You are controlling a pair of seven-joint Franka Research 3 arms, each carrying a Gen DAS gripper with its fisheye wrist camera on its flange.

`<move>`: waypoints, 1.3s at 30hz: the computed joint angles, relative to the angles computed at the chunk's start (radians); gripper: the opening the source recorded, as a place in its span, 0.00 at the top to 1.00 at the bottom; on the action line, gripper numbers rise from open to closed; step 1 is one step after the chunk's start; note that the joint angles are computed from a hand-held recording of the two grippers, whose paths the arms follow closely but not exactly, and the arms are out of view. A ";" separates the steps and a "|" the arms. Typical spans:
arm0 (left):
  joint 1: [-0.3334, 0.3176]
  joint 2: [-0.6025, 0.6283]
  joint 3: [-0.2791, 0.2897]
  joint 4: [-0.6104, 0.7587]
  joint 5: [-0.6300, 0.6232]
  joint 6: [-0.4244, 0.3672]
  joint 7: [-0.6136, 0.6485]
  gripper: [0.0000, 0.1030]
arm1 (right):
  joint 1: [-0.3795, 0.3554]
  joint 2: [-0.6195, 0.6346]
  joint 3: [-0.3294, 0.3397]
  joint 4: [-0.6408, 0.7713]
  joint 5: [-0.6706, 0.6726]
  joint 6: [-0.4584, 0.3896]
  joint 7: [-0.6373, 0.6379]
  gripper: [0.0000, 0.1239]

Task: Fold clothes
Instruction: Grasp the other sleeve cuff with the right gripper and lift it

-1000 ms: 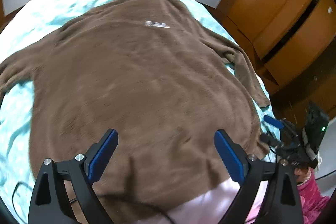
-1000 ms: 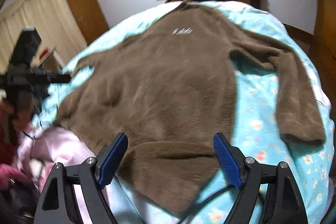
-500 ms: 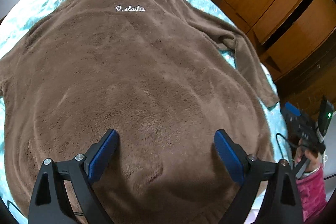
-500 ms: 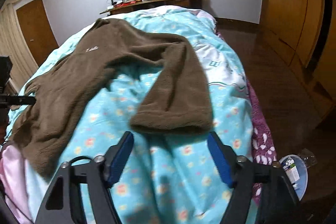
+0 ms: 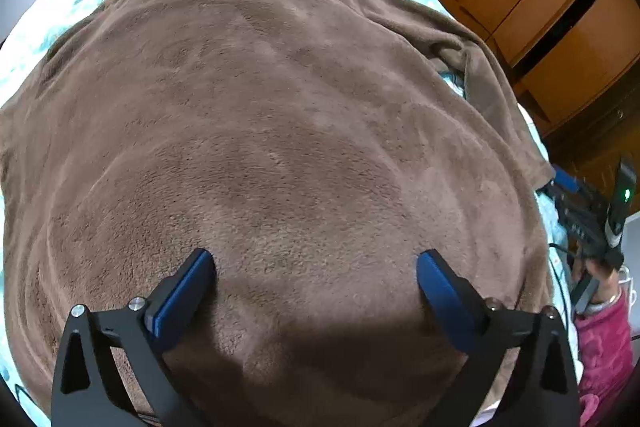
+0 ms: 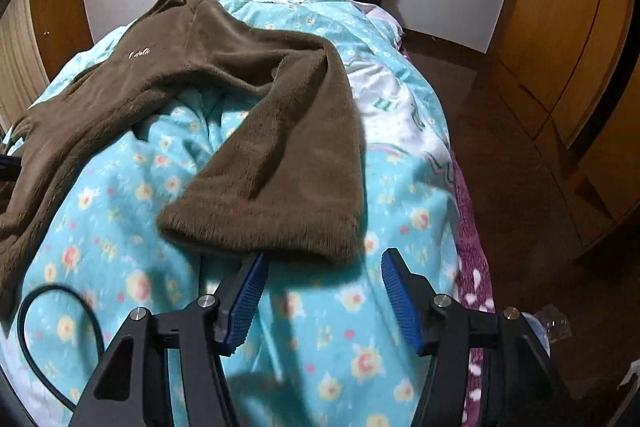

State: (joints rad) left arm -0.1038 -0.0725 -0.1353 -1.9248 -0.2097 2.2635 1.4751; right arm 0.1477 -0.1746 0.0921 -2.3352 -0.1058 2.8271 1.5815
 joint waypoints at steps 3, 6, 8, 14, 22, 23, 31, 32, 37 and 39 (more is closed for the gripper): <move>0.000 -0.007 0.001 -0.008 -0.001 0.003 0.003 0.01 | 0.008 0.062 -0.004 0.049 0.005 0.018 -0.010 0.51; 0.001 -0.016 0.006 -0.020 -0.019 0.007 0.011 0.01 | 0.020 0.084 -0.017 0.068 0.031 0.042 -0.004 0.81; 0.002 -0.015 0.006 -0.018 -0.016 0.003 0.010 0.01 | 0.012 0.078 -0.020 0.066 0.027 0.072 0.053 0.92; 0.004 -0.010 0.007 -0.011 -0.004 -0.014 0.012 0.01 | -0.076 0.024 -0.024 0.048 0.028 0.190 0.275 0.94; 0.009 -0.015 0.011 -0.018 -0.011 -0.017 0.022 0.01 | -0.218 0.089 -0.010 0.164 -0.088 0.211 0.516 0.94; 0.009 -0.013 0.010 -0.018 -0.010 -0.018 0.021 0.01 | -0.220 0.105 -0.016 0.188 -0.124 0.206 0.547 0.94; 0.014 -0.020 0.015 -0.026 -0.012 -0.020 0.026 0.01 | -0.156 0.291 -0.075 0.420 -0.003 0.043 0.382 0.94; 0.015 -0.021 0.015 -0.027 -0.013 -0.020 0.028 0.01 | -0.149 0.316 -0.081 0.447 0.021 0.008 0.354 0.93; 0.018 -0.020 0.018 -0.024 -0.009 -0.029 0.032 0.01 | -0.129 0.348 -0.119 0.458 0.155 -0.073 0.275 0.92; 0.020 -0.018 0.018 -0.021 -0.005 -0.034 0.032 0.01 | -0.123 0.346 -0.136 0.443 0.203 -0.086 0.252 0.89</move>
